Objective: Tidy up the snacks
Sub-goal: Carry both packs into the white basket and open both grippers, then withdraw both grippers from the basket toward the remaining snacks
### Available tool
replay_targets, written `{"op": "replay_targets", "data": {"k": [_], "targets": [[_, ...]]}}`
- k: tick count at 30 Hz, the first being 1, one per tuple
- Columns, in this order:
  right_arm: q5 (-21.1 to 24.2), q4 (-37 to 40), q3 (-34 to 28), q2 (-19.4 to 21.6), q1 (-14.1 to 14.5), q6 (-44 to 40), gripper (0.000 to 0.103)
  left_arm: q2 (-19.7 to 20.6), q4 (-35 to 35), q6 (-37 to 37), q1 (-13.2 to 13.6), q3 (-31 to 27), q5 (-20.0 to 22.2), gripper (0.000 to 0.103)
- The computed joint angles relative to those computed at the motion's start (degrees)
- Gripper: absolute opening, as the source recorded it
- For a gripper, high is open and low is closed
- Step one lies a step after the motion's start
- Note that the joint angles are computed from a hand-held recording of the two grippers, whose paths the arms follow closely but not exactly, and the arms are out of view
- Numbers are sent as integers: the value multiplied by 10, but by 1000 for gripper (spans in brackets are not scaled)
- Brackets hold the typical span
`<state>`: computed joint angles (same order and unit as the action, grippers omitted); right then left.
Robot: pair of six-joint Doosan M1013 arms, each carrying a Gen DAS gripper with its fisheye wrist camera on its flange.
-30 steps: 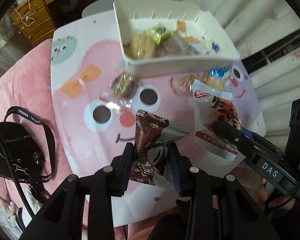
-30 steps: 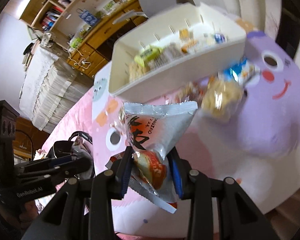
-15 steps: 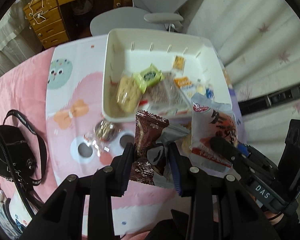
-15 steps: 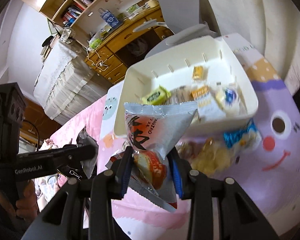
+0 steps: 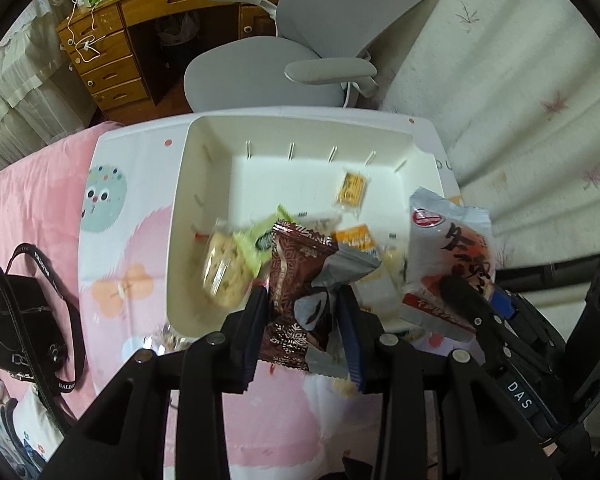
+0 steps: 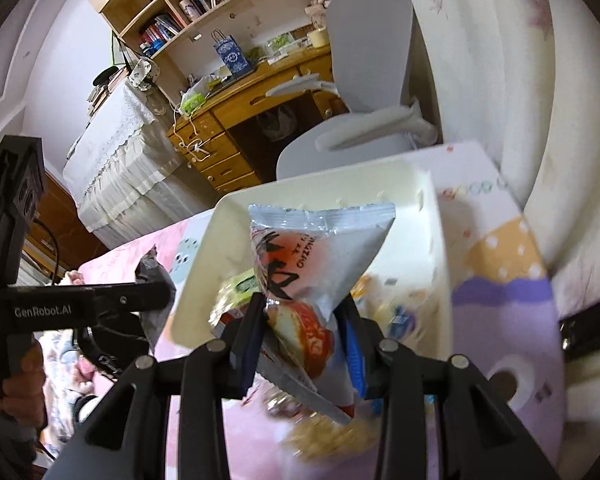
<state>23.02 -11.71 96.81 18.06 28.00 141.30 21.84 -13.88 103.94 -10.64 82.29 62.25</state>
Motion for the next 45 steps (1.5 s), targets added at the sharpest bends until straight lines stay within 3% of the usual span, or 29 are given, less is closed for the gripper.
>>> {"op": "replay_targets", "data": {"k": [4,11,13,14,17,23,33,45], "targets": [[3,-58,0,4,-8,20,37,12,-6,-7,-6,-8,-18,34],[-5,-23,8,5,-25,-13,40,24,-14,-18,-10,-19,-46,35],[-6,-3,9,7,-29,-27,41,24,-22,-22,-9,-18,-55,61],[-7,21,10,8,-32,-45,42,24,-24,-25,-9,-18,-57,65],[0,58,8,12,-37,-69,46,23,-20,-25,-11,-16,-56,66],[0,53,13,8,-35,-55,51,17,-11,-32,-11,-10,-50,66],[20,-34,37,-17,-15,54,51,-8,-32,0,0,26,-48,71],[86,-167,70,-55,48,260,52,-63,-64,67,28,98,-41,71]]}}
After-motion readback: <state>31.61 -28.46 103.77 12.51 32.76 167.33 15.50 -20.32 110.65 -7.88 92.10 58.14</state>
